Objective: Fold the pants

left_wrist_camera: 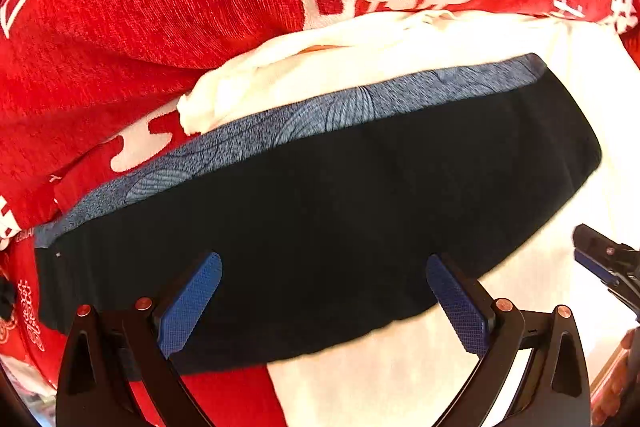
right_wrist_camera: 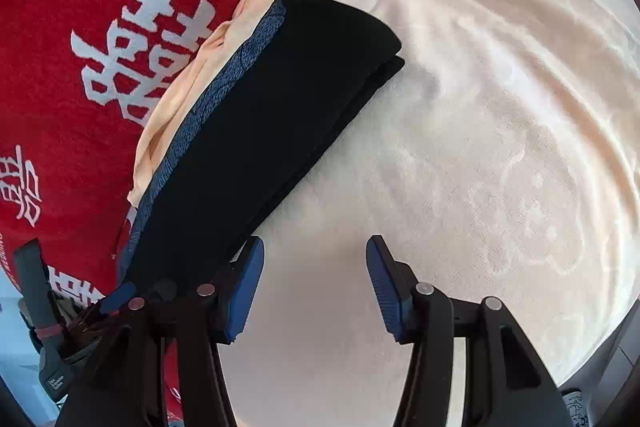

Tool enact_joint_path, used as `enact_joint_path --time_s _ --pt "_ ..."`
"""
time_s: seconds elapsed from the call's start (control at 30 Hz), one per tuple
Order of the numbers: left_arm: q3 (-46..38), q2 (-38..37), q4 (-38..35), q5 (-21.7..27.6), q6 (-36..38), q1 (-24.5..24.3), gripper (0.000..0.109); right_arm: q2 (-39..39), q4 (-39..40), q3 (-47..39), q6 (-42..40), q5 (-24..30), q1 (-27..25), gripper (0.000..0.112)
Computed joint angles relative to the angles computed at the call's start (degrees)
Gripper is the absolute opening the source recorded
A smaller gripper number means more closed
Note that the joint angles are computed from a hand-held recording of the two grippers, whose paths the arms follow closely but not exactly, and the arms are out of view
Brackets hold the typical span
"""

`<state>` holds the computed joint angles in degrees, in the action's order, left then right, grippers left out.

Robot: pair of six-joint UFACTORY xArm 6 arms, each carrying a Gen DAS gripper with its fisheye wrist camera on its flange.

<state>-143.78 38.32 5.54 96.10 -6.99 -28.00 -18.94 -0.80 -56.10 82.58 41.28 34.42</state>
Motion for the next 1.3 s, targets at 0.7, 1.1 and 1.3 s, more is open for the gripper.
enact_joint_path --time_s 0.7,1.1,1.3 --pt "20.9 -7.6 1.9 -11.6 -5.4 0.4 0.103 -1.5 2.8 8.0 -2.5 -15.1 -8.1 0.012" --pt "25.0 -9.6 1.0 -13.9 -4.5 1.4 0.103 -2.9 8.5 13.7 -4.0 -25.9 -5.9 0.042" --pt "27.6 -11.7 0.4 -14.8 -3.0 2.8 0.103 -1.7 10.7 15.5 -5.4 -31.6 -6.1 0.042"
